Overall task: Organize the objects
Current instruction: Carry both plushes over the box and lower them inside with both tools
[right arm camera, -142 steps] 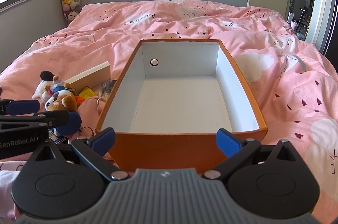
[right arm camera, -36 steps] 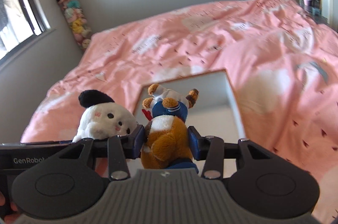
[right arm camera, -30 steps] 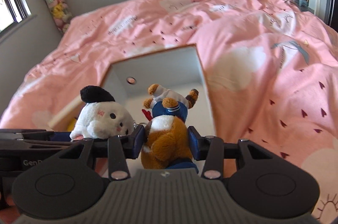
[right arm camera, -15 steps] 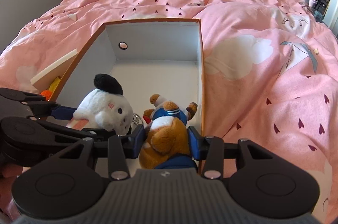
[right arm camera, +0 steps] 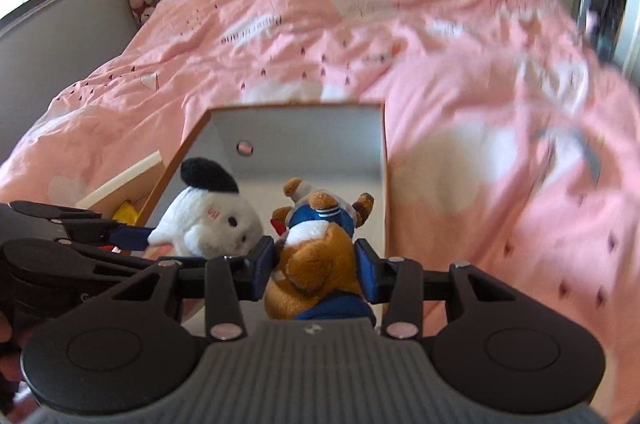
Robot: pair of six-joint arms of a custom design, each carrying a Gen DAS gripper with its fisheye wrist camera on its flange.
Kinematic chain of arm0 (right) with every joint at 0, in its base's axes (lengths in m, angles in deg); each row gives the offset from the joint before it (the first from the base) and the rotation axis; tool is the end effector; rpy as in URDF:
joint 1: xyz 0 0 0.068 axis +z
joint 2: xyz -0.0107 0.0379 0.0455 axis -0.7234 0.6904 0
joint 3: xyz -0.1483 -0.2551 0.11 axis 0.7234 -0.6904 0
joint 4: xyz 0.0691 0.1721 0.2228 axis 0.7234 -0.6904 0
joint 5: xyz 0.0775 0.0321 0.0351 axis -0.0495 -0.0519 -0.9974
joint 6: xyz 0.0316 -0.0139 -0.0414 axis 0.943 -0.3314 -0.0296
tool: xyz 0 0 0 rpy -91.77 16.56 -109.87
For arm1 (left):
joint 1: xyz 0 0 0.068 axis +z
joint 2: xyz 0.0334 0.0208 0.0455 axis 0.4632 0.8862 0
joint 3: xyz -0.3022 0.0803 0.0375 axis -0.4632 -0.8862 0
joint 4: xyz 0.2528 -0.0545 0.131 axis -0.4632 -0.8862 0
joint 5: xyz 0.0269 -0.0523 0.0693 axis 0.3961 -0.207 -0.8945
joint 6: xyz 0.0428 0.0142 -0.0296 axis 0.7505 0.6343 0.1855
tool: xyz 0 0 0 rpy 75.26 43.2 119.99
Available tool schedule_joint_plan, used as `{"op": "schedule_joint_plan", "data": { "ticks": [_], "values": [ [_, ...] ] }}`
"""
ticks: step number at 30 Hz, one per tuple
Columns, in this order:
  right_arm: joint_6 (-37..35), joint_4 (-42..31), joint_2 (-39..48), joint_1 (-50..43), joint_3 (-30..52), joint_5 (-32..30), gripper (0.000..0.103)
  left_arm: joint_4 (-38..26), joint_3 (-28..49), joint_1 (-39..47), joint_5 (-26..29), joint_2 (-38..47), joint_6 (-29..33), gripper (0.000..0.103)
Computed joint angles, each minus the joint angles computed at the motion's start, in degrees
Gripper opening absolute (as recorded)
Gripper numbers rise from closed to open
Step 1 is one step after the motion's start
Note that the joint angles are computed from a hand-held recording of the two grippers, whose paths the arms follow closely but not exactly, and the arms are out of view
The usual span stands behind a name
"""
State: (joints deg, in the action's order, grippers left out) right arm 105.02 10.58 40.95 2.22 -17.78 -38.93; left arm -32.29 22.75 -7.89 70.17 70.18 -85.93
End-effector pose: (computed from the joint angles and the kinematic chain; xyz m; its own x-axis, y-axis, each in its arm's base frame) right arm 0.1577 0.1544 0.2694 -0.7090 -0.0224 -0.7049 -0.0949 0.9934 0.0639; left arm 0.2284 -0.1664 0.2306 -0.7944 0.2363 -0.5596 0.4199 0.8793 -0.2247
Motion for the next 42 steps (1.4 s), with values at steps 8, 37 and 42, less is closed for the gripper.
{"op": "schedule_joint_plan", "data": {
  "ticks": [8,37,42],
  "values": [
    [0.71,0.87,4.65,-4.97,-0.82,-9.36,0.045,-0.51,-0.39,0.96,-0.78,0.45,1.01,0.07],
    [-5.15,-0.7,8.46,-6.02,-0.89,-12.84,0.045,0.01,-1.87,0.36,0.02,-0.13,-0.8,0.07],
    [-4.25,-6.51,10.84,-5.53,2.3,-14.66,0.046,-1.71,-1.36,-0.53,1.37,0.9,-2.2,0.07]
  ]
}}
